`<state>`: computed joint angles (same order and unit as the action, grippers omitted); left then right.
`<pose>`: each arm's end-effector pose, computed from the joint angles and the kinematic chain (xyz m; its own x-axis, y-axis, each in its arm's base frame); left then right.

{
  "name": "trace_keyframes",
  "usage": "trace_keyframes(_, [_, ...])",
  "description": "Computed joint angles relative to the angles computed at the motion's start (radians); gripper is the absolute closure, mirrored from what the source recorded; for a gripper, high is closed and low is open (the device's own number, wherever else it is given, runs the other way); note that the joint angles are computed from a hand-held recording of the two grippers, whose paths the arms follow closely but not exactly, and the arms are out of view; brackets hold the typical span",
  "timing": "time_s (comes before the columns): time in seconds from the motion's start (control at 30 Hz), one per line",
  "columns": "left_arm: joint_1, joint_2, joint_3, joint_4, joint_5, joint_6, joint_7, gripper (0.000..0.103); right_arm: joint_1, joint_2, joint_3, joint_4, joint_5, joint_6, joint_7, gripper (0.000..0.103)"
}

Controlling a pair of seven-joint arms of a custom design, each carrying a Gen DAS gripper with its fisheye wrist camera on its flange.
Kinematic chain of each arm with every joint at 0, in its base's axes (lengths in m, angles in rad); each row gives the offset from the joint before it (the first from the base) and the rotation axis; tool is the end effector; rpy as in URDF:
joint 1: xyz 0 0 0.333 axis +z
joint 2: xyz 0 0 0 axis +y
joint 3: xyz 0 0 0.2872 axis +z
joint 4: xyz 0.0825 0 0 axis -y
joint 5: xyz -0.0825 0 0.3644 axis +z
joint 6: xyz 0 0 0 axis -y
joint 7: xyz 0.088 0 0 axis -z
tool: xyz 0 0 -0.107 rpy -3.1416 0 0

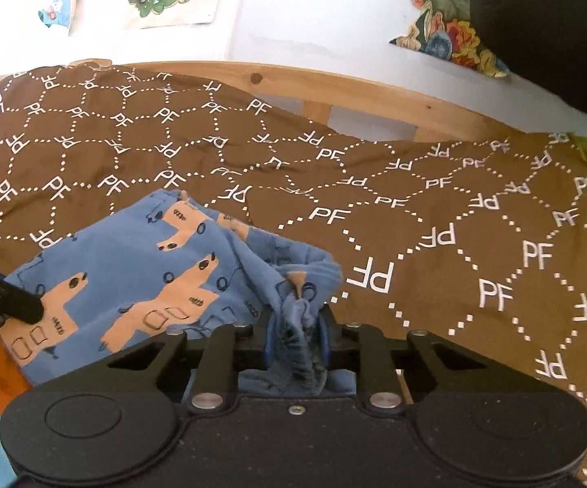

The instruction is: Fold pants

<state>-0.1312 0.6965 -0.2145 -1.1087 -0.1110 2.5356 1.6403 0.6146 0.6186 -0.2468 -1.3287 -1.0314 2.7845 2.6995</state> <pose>0.7297 -0.2003 0.4820 -0.3121 -0.9294 0.1969 -0.7372 0.1063 -0.6672 0.6487 0.3428 0.4392 0.0798 -0.9801 0.1820 -0.4453 -0.1984 -0.8731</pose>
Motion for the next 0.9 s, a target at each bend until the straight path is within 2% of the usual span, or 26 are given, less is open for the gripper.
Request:
trace_keyframes(0.13, [0.023, -0.018, -0.026, -0.035, -0.032, 0.03, 0.037, 0.09, 0.06, -0.023, -0.039, -0.017, -0.117, -0.043, 0.09, 0.086])
trace_keyframes(0.27, [0.044, -0.038, -0.049, -0.071, -0.072, 0.06, 0.086, 0.091, 0.068, -0.027, -0.014, -0.004, -0.214, -0.099, 0.065, 0.088])
trace_keyframes(0.4, [0.053, -0.045, -0.055, -0.085, -0.101, 0.065, 0.108, 0.091, 0.048, -0.028, 0.023, 0.011, -0.223, -0.128, 0.036, 0.088])
trace_keyframes(0.67, [0.071, -0.056, -0.073, -0.107, -0.15, 0.081, 0.159, 0.093, 0.045, -0.012, 0.048, 0.063, -0.231, -0.182, -0.095, 0.089])
trace_keyframes(0.9, [0.072, -0.054, -0.089, -0.074, -0.166, 0.127, 0.246, 0.095, 0.041, 0.003, 0.025, 0.131, -0.26, -0.162, -0.177, 0.089])
